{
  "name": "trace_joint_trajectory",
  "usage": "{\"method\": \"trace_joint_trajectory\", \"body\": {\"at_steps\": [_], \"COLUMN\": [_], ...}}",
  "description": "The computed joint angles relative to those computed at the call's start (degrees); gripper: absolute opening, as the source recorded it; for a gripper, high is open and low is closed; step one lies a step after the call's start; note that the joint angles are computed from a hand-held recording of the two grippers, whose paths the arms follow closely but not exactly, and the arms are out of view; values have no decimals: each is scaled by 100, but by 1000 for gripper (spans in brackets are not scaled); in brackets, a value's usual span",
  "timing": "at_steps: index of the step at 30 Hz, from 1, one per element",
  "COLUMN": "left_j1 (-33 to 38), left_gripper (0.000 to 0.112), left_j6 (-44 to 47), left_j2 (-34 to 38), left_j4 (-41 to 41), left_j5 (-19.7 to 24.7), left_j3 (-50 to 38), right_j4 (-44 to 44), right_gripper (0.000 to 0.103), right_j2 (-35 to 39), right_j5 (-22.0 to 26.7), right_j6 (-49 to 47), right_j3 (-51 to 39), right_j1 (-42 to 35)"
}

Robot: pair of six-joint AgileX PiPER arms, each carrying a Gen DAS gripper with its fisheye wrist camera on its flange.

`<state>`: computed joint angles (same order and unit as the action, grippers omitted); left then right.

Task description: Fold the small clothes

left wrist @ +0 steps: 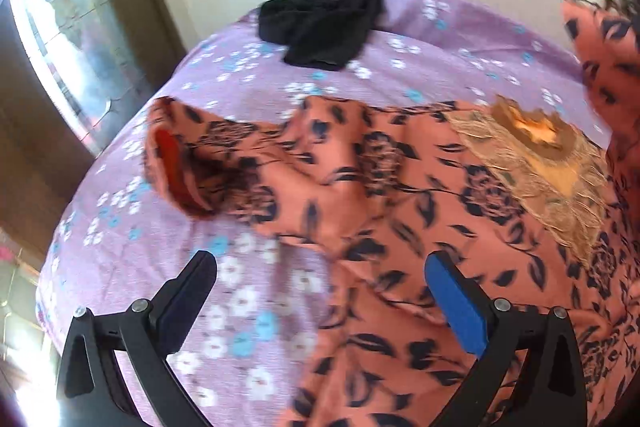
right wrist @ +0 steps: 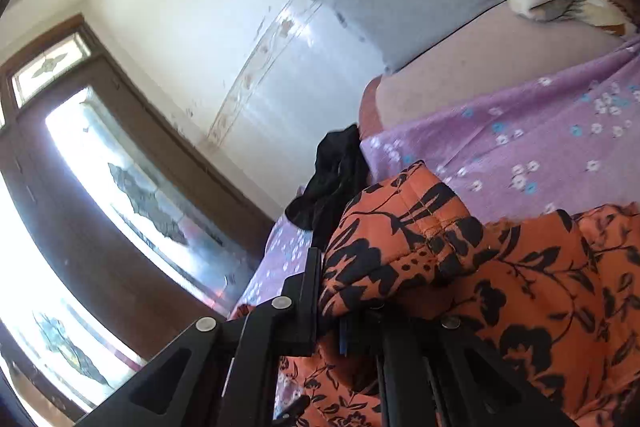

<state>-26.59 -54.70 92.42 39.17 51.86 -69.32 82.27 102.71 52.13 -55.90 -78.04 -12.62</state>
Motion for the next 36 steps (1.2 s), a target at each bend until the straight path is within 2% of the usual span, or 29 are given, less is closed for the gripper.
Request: {"method": "trace_joint_trajectory", "body": {"at_steps": [3, 6, 9, 10, 11, 15, 18, 21, 26, 29, 31, 33, 36], "left_j1": [390, 930, 1203, 1203, 1203, 1157, 995, 770, 582, 565, 508, 401, 190], "left_gripper": [103, 103, 103, 103, 103, 103, 103, 103, 103, 103, 103, 103, 103], "left_j6": [-30, 159, 245, 181, 125, 43, -41, -104, -123, -154, -337, -576, -785], "left_j2": [-251, -316, -369, -362, -371, -178, 44, 221, 518, 555, 555, 581, 600], "left_j4": [-62, -382, -529, -472, -408, -394, -263, -68, 97, 86, 228, 420, 704], "left_j5": [69, -30, -92, -77, -54, 42, 115, 239, 420, 331, 233, 141, -124], "left_j3": [265, 372, 423, 440, 466, 308, 110, -102, -520, -655, -669, -674, -628], "right_j4": [-322, -1525, -2622, -2691, -2656, -2327, -1877, -1700, -1850, -2005, -1836, -1618, -1686], "right_gripper": [11, 20, 46, 64, 69, 69, 69, 69, 69, 69, 69, 69, 68], "right_j2": [75, 388, 658, 729, 727, 506, 236, 29, -146, -180, -136, 103, 709], "right_j5": [-681, -1105, -1120, -1034, -952, -443, 221, 769, 1124, 1128, 1092, 1079, 1219], "right_j6": [224, 1083, 1622, 1587, 1476, 951, 371, 208, 580, 942, 720, 678, 1210], "right_j3": [380, 360, 377, 361, 435, 654, 729, 669, 450, 382, 529, 564, 132], "right_j1": [772, 1341, 1615, 1638, 1619, 1335, 824, 271, -688, -1276, -1706, -2055, -2245]}}
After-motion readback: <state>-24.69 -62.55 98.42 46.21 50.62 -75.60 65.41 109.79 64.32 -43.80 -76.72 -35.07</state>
